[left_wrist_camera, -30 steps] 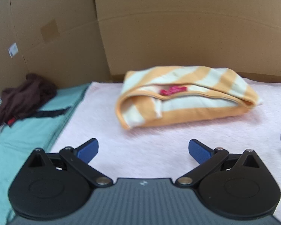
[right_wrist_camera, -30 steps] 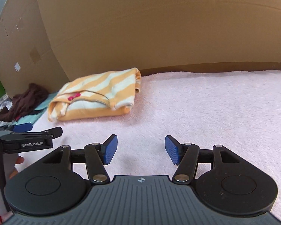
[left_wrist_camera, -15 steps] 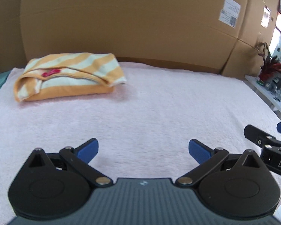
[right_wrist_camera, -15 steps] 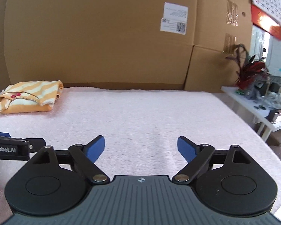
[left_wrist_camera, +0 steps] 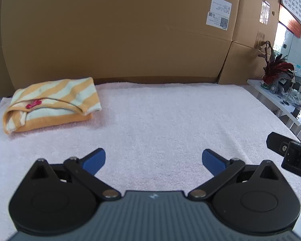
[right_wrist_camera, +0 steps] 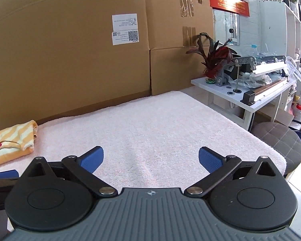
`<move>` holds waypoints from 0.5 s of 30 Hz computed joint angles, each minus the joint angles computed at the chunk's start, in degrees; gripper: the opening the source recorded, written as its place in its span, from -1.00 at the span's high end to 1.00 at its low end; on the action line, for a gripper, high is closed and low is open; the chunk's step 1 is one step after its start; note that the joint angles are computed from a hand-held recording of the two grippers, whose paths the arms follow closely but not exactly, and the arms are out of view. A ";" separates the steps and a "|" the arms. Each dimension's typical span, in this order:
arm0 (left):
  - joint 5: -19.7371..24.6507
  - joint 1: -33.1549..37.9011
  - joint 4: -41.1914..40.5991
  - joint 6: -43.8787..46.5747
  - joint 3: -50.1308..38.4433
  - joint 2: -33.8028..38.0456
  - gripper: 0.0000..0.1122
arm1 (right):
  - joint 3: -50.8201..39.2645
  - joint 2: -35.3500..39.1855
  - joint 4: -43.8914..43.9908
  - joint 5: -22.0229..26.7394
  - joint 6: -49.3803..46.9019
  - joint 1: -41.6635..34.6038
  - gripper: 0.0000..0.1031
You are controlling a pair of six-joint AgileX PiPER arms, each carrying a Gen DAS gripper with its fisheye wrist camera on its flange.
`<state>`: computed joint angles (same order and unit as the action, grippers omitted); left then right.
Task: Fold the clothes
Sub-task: 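Open both grippers and pull them back from the folded shirt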
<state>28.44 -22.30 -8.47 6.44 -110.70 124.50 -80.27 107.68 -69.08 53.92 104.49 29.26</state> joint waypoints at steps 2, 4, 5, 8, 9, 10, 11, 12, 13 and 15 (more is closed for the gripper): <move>0.33 -0.76 2.58 -2.72 0.53 -0.19 -0.82 | -2.23 0.57 4.74 1.37 -4.88 -0.73 -0.99; 1.78 -1.22 2.46 -3.08 0.69 -0.41 -0.82 | -4.11 1.04 9.01 2.96 -10.03 -1.40 -0.96; 1.61 -1.59 2.58 -3.30 1.45 -0.90 -0.82 | -3.79 0.68 9.64 3.13 -10.55 -1.55 -0.93; 0.29 -3.05 4.11 -4.76 4.38 -2.75 -0.82 | -0.32 -1.58 8.39 2.73 -8.01 -1.30 -0.92; -0.01 -3.54 4.64 -5.08 5.19 -3.35 -0.82 | 0.90 -2.36 7.84 2.61 -7.03 -1.10 -0.92; -0.44 -3.99 5.01 -5.14 6.11 -4.01 -0.82 | 1.80 -3.00 7.66 2.60 -6.71 -0.92 -0.92; -0.90 -4.42 5.30 -5.11 7.07 -4.70 -0.82 | 2.62 -3.61 7.63 2.50 -6.48 -0.81 -0.92; -1.90 -4.88 6.27 -5.53 8.56 -5.62 -0.82 | 3.46 -4.24 7.61 2.36 -6.19 -0.73 -0.92; -3.09 -5.30 7.94 -6.75 10.06 -6.54 -0.82 | 4.48 -5.07 7.45 1.93 -5.66 -0.71 -0.92; -4.30 -5.68 9.90 -8.81 11.84 -7.75 -0.83 | 6.01 -6.36 6.97 0.94 -4.76 -0.86 -0.92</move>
<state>24.14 -27.97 1.43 -2.37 -98.87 116.74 -74.25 101.32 -62.11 54.86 99.73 28.41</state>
